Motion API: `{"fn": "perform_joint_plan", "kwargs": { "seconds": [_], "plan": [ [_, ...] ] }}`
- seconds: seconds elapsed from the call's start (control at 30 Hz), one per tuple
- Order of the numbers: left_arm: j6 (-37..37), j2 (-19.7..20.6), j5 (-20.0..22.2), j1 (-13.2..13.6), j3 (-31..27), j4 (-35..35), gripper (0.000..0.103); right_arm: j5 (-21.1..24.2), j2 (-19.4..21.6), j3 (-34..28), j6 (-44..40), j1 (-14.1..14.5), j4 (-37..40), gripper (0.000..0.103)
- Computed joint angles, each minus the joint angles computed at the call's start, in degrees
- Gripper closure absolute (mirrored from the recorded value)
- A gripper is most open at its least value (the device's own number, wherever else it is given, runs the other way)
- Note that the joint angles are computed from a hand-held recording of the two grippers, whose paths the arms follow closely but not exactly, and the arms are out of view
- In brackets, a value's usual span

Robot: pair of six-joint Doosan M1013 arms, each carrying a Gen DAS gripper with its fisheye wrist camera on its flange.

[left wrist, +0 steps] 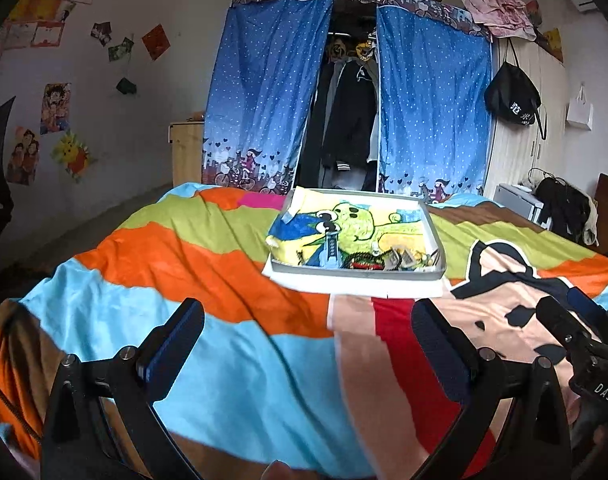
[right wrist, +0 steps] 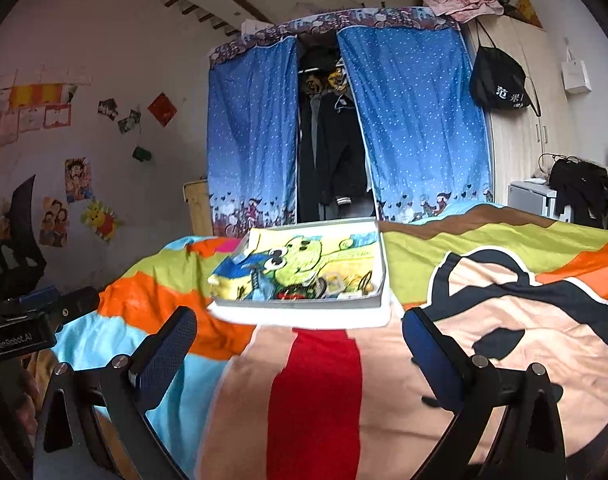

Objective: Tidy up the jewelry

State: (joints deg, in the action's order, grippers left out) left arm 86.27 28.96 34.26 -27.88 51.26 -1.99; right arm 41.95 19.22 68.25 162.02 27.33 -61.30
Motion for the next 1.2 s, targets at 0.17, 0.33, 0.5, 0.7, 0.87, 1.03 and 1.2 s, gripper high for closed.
{"fn": "perform_joint_plan", "kwargs": {
  "seconds": [0.17,0.33,0.5,0.7,0.87,1.03,1.2],
  "plan": [
    [0.64,-2.29,-2.03,0.41,4.69,-0.73,0.002,0.01,-0.09,0.81,-0.46,1.08,0.14,0.000],
    [-1.85,-3.36,-3.91,0.57,7.39,0.90,0.002,0.73,0.41,0.58,-1.93,1.48,0.58,0.000],
    [-4.21,-3.32,-3.32,0.68,7.76,2.08,0.002,1.70,0.89,0.01,-3.28,1.36,2.15,0.000],
    [-4.80,-3.26,-3.23,0.78,7.96,2.20,0.002,2.01,0.96,-0.14,-3.72,1.16,3.29,0.000],
    [-4.71,-3.31,-3.30,0.79,8.14,2.35,0.002,1.98,0.96,-0.17,-4.02,1.06,3.73,0.000],
    [-4.63,-3.38,-3.63,0.79,8.42,2.46,0.002,2.07,0.99,-0.24,-4.03,1.09,3.76,0.000],
    [-4.06,-3.36,-3.72,0.79,8.50,2.09,0.002,2.06,0.98,-0.22,-4.24,1.08,3.95,0.000]
  ]
}}
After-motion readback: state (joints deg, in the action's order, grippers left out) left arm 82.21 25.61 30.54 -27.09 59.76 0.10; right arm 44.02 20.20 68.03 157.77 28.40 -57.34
